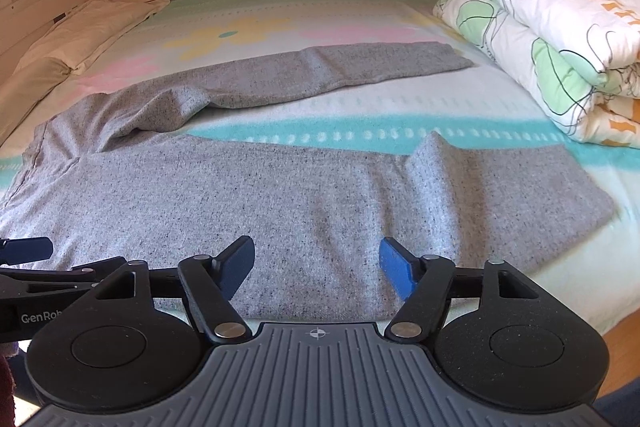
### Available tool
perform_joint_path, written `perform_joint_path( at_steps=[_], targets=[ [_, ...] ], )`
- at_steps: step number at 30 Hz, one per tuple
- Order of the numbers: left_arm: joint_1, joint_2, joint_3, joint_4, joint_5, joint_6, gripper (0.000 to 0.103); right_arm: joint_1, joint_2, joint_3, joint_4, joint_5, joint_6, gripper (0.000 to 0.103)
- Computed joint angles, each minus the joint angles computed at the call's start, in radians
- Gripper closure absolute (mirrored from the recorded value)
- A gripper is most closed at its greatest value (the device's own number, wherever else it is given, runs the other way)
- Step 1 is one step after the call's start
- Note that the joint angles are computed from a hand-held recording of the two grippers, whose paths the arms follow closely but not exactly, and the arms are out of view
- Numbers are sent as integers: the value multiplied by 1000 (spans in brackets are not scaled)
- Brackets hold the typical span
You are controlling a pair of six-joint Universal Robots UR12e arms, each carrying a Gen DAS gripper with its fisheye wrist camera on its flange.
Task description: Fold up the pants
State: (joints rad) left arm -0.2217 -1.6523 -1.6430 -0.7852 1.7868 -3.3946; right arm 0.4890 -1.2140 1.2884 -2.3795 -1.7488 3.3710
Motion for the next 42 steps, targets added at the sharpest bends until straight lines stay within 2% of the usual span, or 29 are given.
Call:
perform_joint_path(
  at_steps=[4,7,11,13,17,22,27,35,38,42],
  targets=[
    [-2,-1,8,-24,-4,6,20,2,2,-7,18,-13,-12,43],
    [-7,-8,24,-54,5,10,21,-2,5,-20,53,-1,-5,50],
    [-1,-16,49,-94,-24,4,21,-11,13,-46,103,25,15,56],
    [4,-22,64,-108,-43,5,21,-20,16,-63,125,51,18,57],
    [8,-41,100,-113,-61,21,21,-40,23,-98,132,56,11,57],
    [10,-79,164,-120,-88,44,21,-64,44,-143,132,-46,-66,57],
    [9,-129,235,-131,-103,59,21,-107,65,-182,180,-108,-75,57],
    [6,-186,281,-93,-118,101,21,-178,92,-206,233,-164,-18,57],
    [11,-192,279,-114,-145,90,21,-203,97,-205,253,-175,7,57],
    [12,-196,275,-148,-157,122,21,-236,94,-182,263,-181,69,57]
  ],
)
